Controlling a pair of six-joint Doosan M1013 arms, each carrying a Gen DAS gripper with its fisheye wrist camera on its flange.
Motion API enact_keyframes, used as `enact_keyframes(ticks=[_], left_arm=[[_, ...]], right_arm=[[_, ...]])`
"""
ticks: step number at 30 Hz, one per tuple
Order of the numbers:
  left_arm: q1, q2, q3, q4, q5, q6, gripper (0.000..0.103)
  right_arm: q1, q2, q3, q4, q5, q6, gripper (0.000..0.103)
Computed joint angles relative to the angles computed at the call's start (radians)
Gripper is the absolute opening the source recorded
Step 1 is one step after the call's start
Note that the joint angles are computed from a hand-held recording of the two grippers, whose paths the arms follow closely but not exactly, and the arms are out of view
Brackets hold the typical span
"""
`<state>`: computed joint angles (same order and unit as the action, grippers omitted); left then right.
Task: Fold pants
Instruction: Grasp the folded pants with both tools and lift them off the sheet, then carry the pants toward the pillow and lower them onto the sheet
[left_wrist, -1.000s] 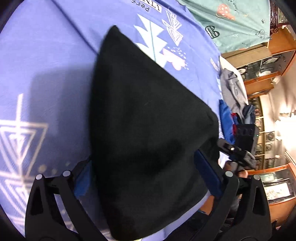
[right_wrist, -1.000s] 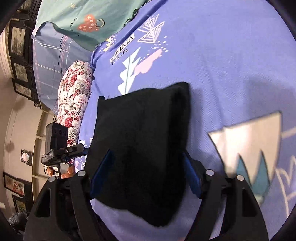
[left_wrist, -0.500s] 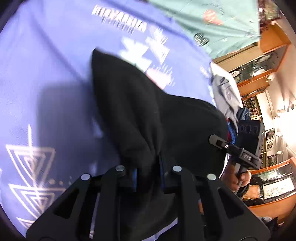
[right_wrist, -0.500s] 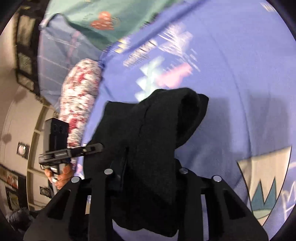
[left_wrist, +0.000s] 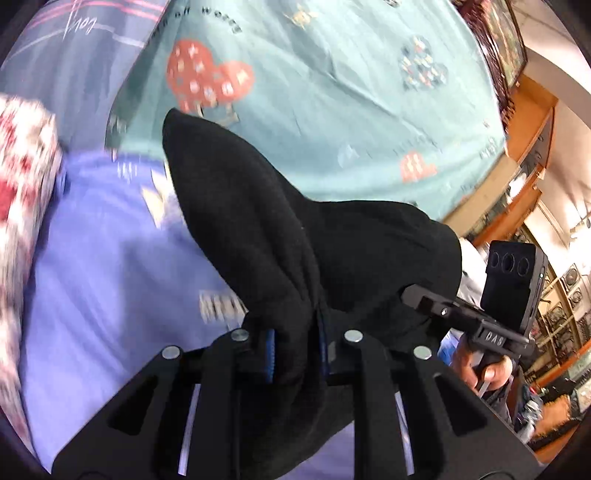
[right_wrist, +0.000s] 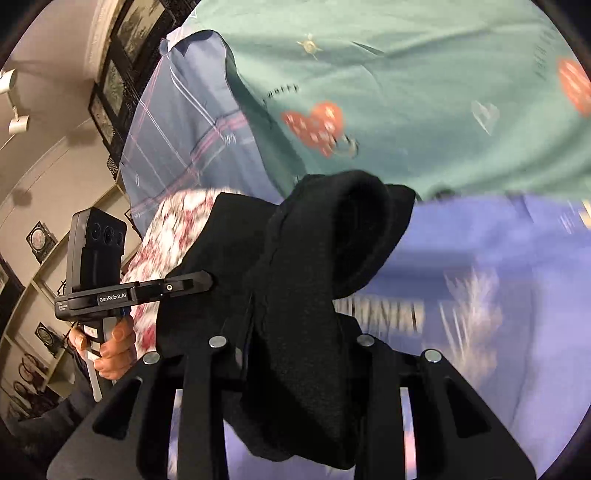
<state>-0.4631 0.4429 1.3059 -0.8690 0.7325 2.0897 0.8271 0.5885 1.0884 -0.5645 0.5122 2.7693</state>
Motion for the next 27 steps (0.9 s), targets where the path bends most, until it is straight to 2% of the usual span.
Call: enact_keyframes(ticks=[3, 5, 8, 9, 10, 12, 13, 14, 17, 21, 22, 24, 25, 27], left_arm=[[0.006, 0.085, -0.105, 0.025, -0.012, -0.025, 0.017], [0.014, 0.16, -0.186, 0.074, -0.005, -0.065, 0.017], [0.012, 0.279, -0.298, 0.269, 0.025, -0.269, 0.017], [0.012, 0.298, -0.307, 0.341, 0.005, -0.357, 0.02], [0.016, 0.304, -0.298, 0.372, -0.027, -0.402, 0.023], [0.039, 0.317, -0.298, 0.3, 0.001, -0.372, 0.04], [0.043, 0.316, -0.293, 0.303, 0.003, -0.38, 0.046], [0.045, 0.309, -0.28, 0.313, -0.011, -0.39, 0.053], [0.04, 0.296, -0.261, 0.397, -0.046, -0.435, 0.065], [0.036, 0.258, -0.211, 0.462, -0.072, -0.564, 0.065], [0.032, 0.233, -0.18, 0.475, -0.088, -0.587, 0.066], [0.024, 0.198, -0.138, 0.494, -0.107, -0.587, 0.077], [0.014, 0.168, -0.097, 0.527, -0.138, -0.599, 0.08], [-0.014, 0.107, -0.011, 0.66, -0.209, -0.668, 0.087]], right_arm=[[-0.055, 0.074, -0.089, 0.122, 0.002, -0.139, 0.032], [-0.091, 0.139, -0.155, 0.217, 0.041, -0.216, 0.031], [-0.129, 0.215, -0.203, 0.311, 0.117, -0.23, 0.031], [-0.133, 0.234, -0.211, 0.272, 0.164, -0.174, 0.032], [-0.136, 0.238, -0.202, 0.256, 0.176, -0.146, 0.034], [-0.157, 0.209, -0.114, 0.312, 0.071, -0.118, 0.045], [-0.161, 0.195, -0.08, 0.324, 0.027, -0.109, 0.047], [-0.159, 0.19, -0.075, 0.302, 0.035, -0.104, 0.051], [-0.143, 0.194, -0.099, 0.214, 0.112, -0.041, 0.056], [-0.108, 0.186, -0.132, 0.072, 0.219, 0.086, 0.056], [-0.091, 0.179, -0.14, 0.019, 0.261, 0.103, 0.056], [-0.057, 0.173, -0.159, -0.053, 0.356, 0.122, 0.058], [-0.038, 0.175, -0.177, -0.072, 0.425, 0.109, 0.058], [-0.004, 0.169, -0.178, -0.118, 0.5, 0.11, 0.061]])
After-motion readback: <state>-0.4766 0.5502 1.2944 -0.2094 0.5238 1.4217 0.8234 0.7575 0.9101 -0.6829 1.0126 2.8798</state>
